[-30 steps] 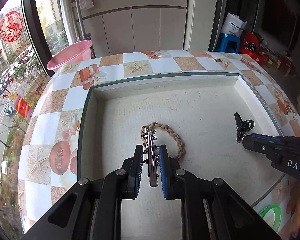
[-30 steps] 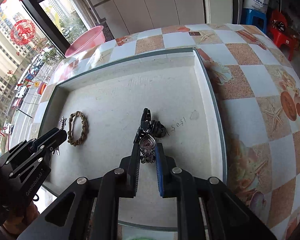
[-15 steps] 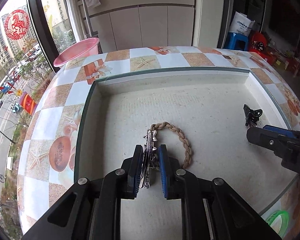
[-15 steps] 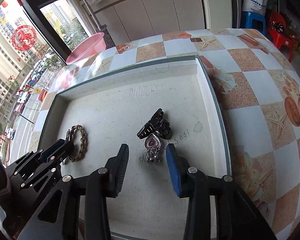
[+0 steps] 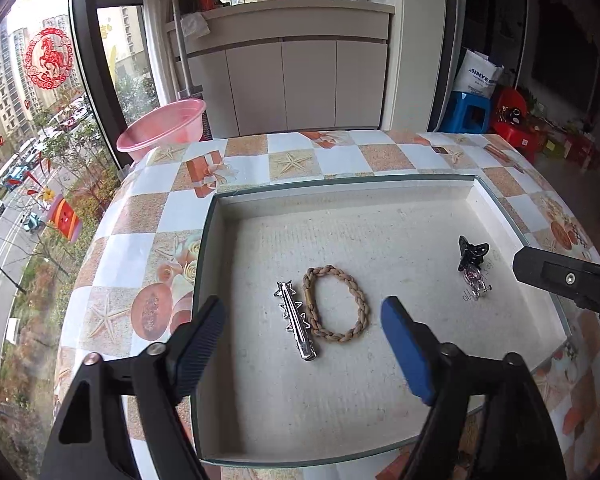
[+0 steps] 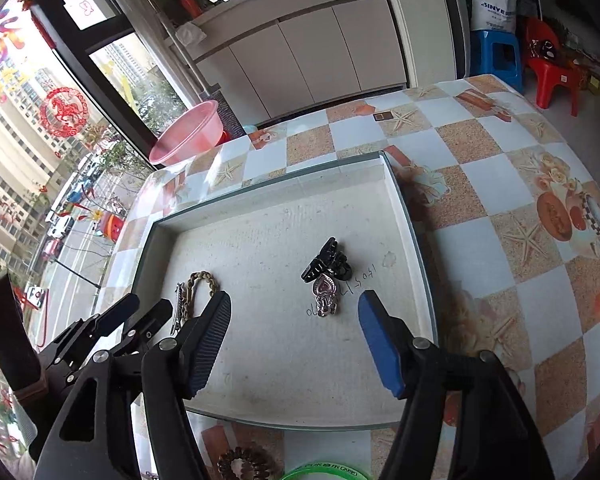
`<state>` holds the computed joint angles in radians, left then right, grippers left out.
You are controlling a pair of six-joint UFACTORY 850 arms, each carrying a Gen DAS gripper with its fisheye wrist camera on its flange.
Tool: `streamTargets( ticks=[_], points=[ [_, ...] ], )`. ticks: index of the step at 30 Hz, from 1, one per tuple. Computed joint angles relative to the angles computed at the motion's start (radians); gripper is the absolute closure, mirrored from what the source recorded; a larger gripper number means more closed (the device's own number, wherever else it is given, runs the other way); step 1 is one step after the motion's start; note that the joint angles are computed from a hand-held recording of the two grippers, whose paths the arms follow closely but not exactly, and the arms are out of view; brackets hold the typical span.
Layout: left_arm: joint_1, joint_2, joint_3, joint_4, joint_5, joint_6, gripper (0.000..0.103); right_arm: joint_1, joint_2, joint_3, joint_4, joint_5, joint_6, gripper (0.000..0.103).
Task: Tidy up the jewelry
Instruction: 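Open the right tool beside the claw clip while the left tool releases the barrette beside the bracelet, then withdraw both tools from the tray toward the remaining jewelry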
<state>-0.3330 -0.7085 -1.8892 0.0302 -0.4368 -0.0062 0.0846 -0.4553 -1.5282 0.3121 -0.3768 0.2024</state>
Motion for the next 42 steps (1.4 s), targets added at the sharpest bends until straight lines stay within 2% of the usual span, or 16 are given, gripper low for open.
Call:
streamTargets(
  ticks=[1,4,7,12,13,14,15,20,22,25,28,32,37,42],
  points=[
    [0.003,0.026,0.036,-0.010,0.042,0.003,0.000,0.002,0.012,0.009,-0.003,0.005,0.001,0.030],
    [0.009,0.058,0.060,-0.060,0.028,0.057,0.000,0.007,0.048,0.040,-0.009,0.024,0.003,0.023],
    [0.014,0.107,0.115,-0.080,0.048,0.074,0.000,0.011,0.082,0.068,-0.002,0.038,0.002,0.022],
    [0.028,0.194,0.215,-0.161,0.073,0.157,0.000,0.026,0.155,0.140,-0.005,0.067,0.016,0.014],
    [0.033,0.210,0.235,-0.204,0.073,0.193,0.000,0.030,0.170,0.155,-0.017,0.074,0.029,0.011],
    [0.040,0.224,0.251,-0.249,0.069,0.231,0.000,0.035,0.184,0.170,-0.034,0.082,0.045,0.002],
    [0.046,0.238,0.268,-0.291,0.066,0.271,0.000,0.039,0.198,0.185,-0.054,0.089,0.066,0.000],
    [0.079,0.307,0.358,-0.491,0.047,0.453,0.000,0.061,0.277,0.270,-0.230,0.134,0.247,0.000],
    [0.086,0.334,0.396,-0.474,0.060,0.435,0.000,0.067,0.307,0.300,-0.278,0.141,0.304,0.000],
    [0.089,0.378,0.462,-0.415,0.109,0.378,0.000,0.067,0.344,0.340,-0.205,0.147,0.260,0.000],
    [0.099,0.416,0.523,-0.427,0.144,0.388,0.000,0.075,0.370,0.365,-0.197,0.123,0.256,0.000],
    [0.117,0.436,0.564,-0.489,0.118,0.461,0.000,0.096,0.400,0.400,-0.254,0.099,0.310,0.000],
    [0.130,0.452,0.613,-0.479,0.098,0.481,0.000,0.117,0.433,0.454,-0.246,0.084,0.310,0.000],
    [0.133,0.480,0.687,-0.428,0.141,0.494,0.000,0.136,0.451,0.505,-0.280,0.058,0.361,0.000]
  ],
)
